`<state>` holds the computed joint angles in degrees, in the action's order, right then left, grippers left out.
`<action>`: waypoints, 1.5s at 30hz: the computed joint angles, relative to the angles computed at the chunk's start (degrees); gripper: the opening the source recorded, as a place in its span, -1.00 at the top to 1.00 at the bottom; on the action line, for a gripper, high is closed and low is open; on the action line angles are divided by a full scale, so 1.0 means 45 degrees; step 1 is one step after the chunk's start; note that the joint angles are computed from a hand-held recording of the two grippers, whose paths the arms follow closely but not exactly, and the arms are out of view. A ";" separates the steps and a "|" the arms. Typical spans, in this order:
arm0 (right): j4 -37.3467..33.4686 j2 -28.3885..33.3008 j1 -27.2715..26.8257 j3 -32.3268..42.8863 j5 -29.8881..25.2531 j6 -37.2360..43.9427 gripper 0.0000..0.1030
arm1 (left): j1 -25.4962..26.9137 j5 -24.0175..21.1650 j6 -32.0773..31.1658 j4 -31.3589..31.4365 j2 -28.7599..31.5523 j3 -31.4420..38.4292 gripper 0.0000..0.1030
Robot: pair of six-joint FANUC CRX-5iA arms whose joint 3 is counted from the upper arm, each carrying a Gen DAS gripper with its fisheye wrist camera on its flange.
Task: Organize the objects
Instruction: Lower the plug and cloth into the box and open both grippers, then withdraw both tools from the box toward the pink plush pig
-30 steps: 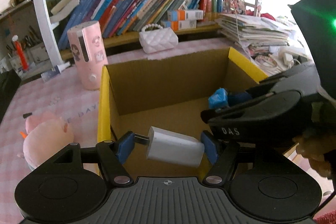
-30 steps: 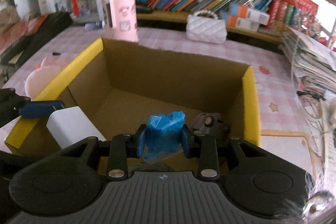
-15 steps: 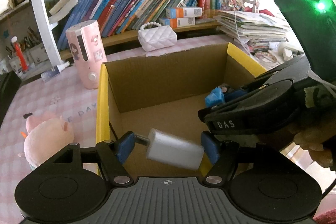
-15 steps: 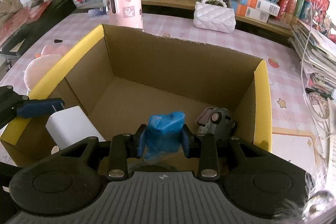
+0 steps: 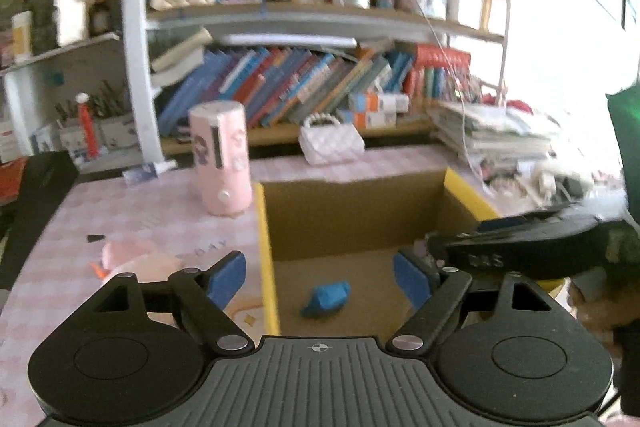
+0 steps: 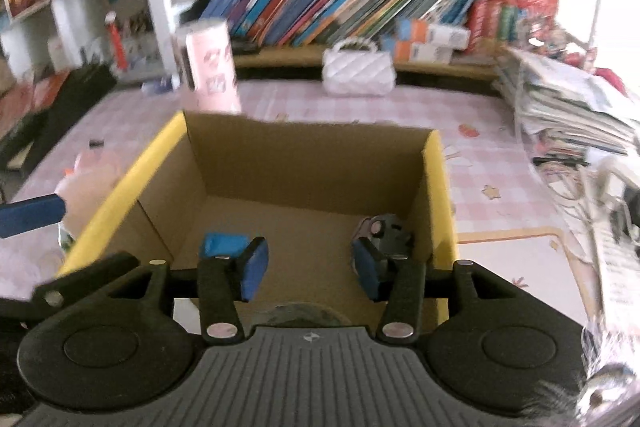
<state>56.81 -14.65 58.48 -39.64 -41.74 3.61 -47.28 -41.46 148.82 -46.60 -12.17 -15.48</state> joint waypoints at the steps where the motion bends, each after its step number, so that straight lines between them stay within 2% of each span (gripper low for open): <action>1: 0.0659 -0.0106 0.0186 -0.0207 -0.0332 -0.0769 0.01 | -0.0147 -0.0132 0.0362 -0.0259 -0.0158 -0.0073 -0.66; 2: 0.1318 -0.0229 0.0441 -0.0450 -0.0783 -0.1588 -0.10 | -0.0293 -0.0265 0.0722 -0.0508 -0.0324 -0.0170 -0.67; 4: 0.2206 -0.0407 0.1021 -0.0819 -0.1761 -0.2843 -0.13 | -0.0516 -0.0548 0.1251 -0.0864 -0.0632 -0.0375 -0.67; 7: 0.2358 -0.0596 0.1890 -0.1029 -0.2980 -0.3842 -0.13 | -0.0902 -0.1221 0.1832 -0.1373 -0.0913 -0.0543 -0.67; 12: 0.1922 -0.0653 0.3449 -0.1077 -0.4772 -0.5009 -0.13 | -0.0946 -0.1465 0.1838 -0.1197 -0.1720 -0.1215 -0.67; 15: 0.1105 -0.0397 0.4505 -0.0805 -0.5820 -0.5429 -0.17 | -0.0859 -0.1556 0.1404 -0.0621 -0.2256 -0.1724 -0.67; 20: -0.0275 0.0162 0.5994 -0.0312 -0.6946 -0.6201 -0.18 | 0.0247 -0.1145 -0.0367 0.1719 -0.3282 -0.2734 -0.68; 30: -0.1651 0.1217 0.8028 0.0414 -0.7551 -0.6893 -0.25 | 0.0703 -0.1884 -0.2321 0.3528 -0.4962 -0.4148 -0.74; 36: -0.2041 0.1699 0.8661 0.0798 -0.7567 -0.7145 -0.30 | 0.0682 -0.2643 -0.2513 0.3815 -0.5929 -0.4712 -0.74; 45: -0.2064 0.2348 0.8932 0.1375 -0.7003 -0.7010 -0.38 | 0.0820 -0.3623 -0.2633 0.3828 -0.7185 -0.5141 -0.74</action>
